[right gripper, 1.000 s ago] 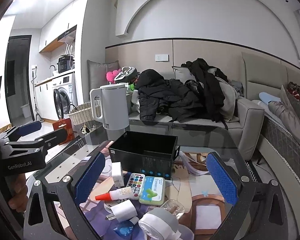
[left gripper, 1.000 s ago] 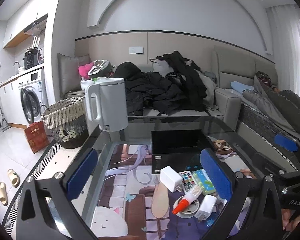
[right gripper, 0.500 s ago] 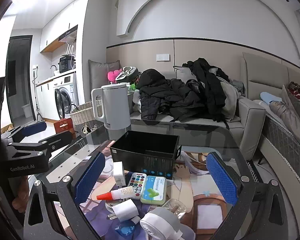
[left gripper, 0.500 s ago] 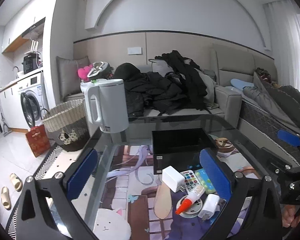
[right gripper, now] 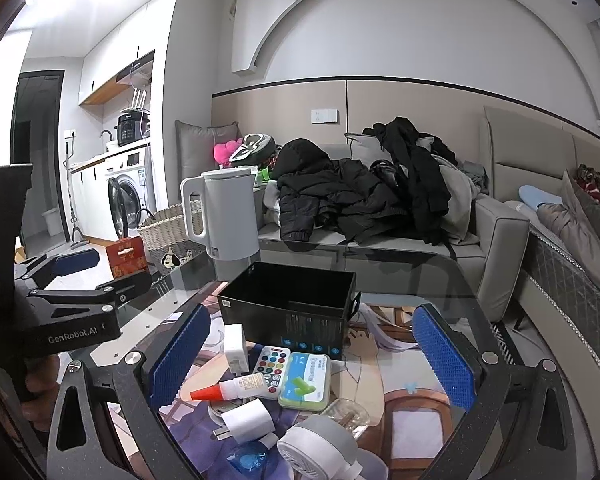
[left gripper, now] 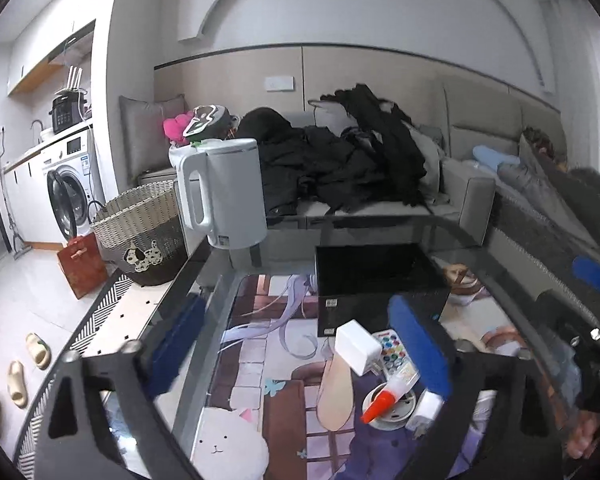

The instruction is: Organize rigid objects

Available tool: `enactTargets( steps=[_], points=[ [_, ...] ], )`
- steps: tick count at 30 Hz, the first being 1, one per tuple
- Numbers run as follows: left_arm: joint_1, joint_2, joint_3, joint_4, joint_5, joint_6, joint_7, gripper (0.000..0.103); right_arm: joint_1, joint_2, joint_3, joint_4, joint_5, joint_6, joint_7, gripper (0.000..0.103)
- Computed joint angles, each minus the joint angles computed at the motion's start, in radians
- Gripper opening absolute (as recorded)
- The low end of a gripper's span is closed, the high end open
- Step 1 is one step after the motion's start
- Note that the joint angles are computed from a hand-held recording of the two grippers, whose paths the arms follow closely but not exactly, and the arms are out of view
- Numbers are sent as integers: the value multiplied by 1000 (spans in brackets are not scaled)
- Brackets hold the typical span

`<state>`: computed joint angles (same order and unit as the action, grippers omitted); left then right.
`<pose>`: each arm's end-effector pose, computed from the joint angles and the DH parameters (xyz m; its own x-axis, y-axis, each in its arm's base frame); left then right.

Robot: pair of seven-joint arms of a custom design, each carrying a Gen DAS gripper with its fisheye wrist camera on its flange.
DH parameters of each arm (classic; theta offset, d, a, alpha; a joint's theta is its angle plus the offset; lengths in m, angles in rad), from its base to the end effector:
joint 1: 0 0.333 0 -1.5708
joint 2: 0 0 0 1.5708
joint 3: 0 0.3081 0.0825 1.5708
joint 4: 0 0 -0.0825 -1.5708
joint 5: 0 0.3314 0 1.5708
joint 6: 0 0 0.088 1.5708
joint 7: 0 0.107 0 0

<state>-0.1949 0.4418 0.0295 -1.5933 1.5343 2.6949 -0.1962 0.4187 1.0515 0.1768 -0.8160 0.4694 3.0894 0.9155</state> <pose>0.6453 -0.1446 0.4421 0.3269 -0.9451 0.0023 -0.3890 -0.1368 -0.9110 0.7048 0.3309 0.4322 0.5566 -0.8307 0.0153 -0.2599 -0.1917 -0.9464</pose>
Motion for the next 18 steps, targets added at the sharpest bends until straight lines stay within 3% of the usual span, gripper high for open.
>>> enactTargets(
  steps=[4, 9, 11, 12, 15, 18],
  points=[
    [-13, -13, 0, -6, 62, -19, -45, 103, 1, 4, -4, 11, -2, -4, 10, 103],
    [9, 7, -16, 19, -38, 11, 55, 103, 12, 22, -29, 43, -18, -19, 37, 103],
    [-15, 0, 0, 13, -20, -32, 41, 103, 12, 21, -33, 46, -24, -36, 53, 103],
    [-27, -7, 6, 7, 3, -55, 18, 103, 0, 9, -2, 19, -17, -12, 22, 103],
    [-52, -12, 1, 6, 26, -155, 12, 103, -1, 1, 2, -1, -14, 12, 3, 103],
    [-35, -9, -6, 11, 42, -106, 14, 103, 0, 6, -8, 9, -7, -1, 20, 103]
  ],
)
